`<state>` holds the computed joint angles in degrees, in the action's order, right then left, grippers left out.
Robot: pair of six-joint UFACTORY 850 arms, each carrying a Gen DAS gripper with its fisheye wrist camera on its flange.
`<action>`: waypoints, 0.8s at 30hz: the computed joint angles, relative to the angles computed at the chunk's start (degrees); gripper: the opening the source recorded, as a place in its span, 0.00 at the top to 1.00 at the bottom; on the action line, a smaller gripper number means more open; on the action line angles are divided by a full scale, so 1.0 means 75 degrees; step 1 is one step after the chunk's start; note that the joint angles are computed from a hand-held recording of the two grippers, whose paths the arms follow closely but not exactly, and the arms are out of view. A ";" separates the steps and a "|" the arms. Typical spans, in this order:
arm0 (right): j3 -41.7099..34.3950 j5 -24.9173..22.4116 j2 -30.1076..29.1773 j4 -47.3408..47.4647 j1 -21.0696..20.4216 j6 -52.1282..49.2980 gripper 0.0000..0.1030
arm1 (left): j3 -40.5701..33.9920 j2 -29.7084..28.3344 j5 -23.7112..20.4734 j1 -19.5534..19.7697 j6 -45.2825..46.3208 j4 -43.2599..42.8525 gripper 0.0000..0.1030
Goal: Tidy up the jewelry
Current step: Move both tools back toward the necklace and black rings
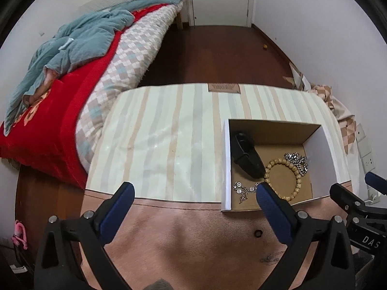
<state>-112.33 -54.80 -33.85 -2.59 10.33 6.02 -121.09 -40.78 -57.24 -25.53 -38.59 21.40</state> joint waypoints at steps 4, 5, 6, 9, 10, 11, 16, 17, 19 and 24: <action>0.0289 0.0238 0.0352 -0.0195 0.0036 0.0221 0.03 | 0.0373 0.0355 0.0137 -0.0114 -0.0252 0.0345 0.01; 0.0323 0.0264 0.0414 -0.0224 0.0041 0.0249 0.03 | 0.0482 0.0460 0.0159 -0.0153 -0.0351 0.0476 0.01; 0.0429 0.0344 0.0541 -0.0260 0.0053 0.0293 0.03 | 0.0591 0.0568 0.0189 -0.0184 -0.0437 0.0560 0.01; 0.0588 0.0466 0.0789 -0.0368 0.0086 0.0377 0.03 | 0.0868 0.0861 0.0294 -0.0260 -0.0608 0.0688 0.01; 0.0673 0.0524 0.0900 -0.0430 0.0104 0.0425 0.03 | 0.0975 0.0981 0.0331 -0.0297 -0.0671 0.0745 0.01; 0.0741 0.0566 0.0994 -0.0483 0.0120 0.0481 0.03 | 0.1050 0.1068 0.0366 -0.0323 -0.0704 0.0775 0.01; 0.1092 0.0742 0.1479 -0.0628 0.0164 0.0613 0.03 | 0.1371 0.1462 0.0448 -0.0470 -0.0815 0.0965 0.01; 0.1167 0.0775 0.1586 -0.0647 0.0171 0.0647 0.03 | 0.1441 0.1537 0.0476 -0.0492 -0.0851 0.0985 0.01; 0.1288 0.0821 0.1735 -0.0671 0.0178 0.0690 0.03 | 0.1565 0.1649 0.0505 -0.0529 -0.0923 0.1028 0.01; 0.1696 0.0850 0.2073 -0.0504 0.0154 0.0649 0.03 | 0.2024 0.1884 0.0553 -0.0580 -0.1154 0.0979 0.01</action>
<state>-99.61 -48.42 -18.31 -6.37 11.49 10.88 -105.91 -26.65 -53.09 -29.87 -47.25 28.74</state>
